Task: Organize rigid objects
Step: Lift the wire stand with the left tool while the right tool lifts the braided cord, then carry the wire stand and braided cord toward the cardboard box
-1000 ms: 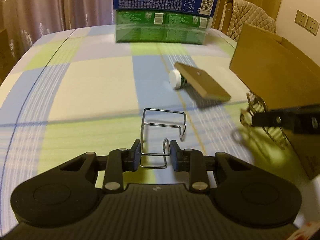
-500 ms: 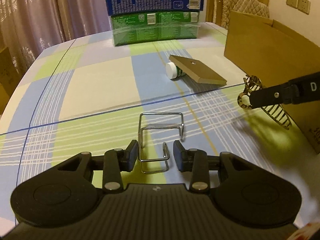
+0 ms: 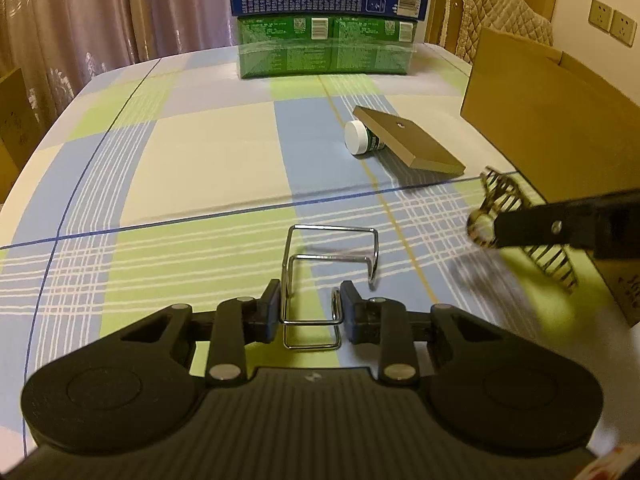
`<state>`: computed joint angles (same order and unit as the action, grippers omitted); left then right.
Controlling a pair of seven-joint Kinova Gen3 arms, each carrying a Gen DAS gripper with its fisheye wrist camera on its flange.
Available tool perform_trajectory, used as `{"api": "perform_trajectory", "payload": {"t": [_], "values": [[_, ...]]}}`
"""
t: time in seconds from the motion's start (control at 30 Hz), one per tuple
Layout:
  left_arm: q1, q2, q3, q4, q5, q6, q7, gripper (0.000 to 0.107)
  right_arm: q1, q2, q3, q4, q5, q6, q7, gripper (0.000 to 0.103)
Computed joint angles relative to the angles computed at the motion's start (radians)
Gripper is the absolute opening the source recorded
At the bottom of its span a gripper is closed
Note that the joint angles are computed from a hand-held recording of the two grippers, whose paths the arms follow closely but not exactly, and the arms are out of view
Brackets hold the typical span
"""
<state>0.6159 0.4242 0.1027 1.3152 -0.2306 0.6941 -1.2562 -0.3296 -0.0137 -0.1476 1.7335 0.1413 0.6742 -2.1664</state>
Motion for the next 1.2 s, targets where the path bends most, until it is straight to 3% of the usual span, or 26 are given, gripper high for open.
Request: {"api": "perform_trajectory", "payload": {"t": [0.37,0.7,1.2], "values": [[-0.001,-0.024,-0.008,0.014,0.005,-0.032,0.052,0.026,-0.008,0.005,-0.001,-0.012,0.005,-0.017,0.007,0.034],[-0.003,-0.068,-0.017,0.049,-0.009,-0.072,0.114,0.026,-0.018,-0.003,-0.014,-0.014,0.07,-0.01,-0.063,0.034],[0.025,-0.189,-0.005,0.131,-0.138,-0.12,0.292,0.026,-0.048,-0.098,-0.116,0.011,0.316,0.035,-0.323,0.034]]}}
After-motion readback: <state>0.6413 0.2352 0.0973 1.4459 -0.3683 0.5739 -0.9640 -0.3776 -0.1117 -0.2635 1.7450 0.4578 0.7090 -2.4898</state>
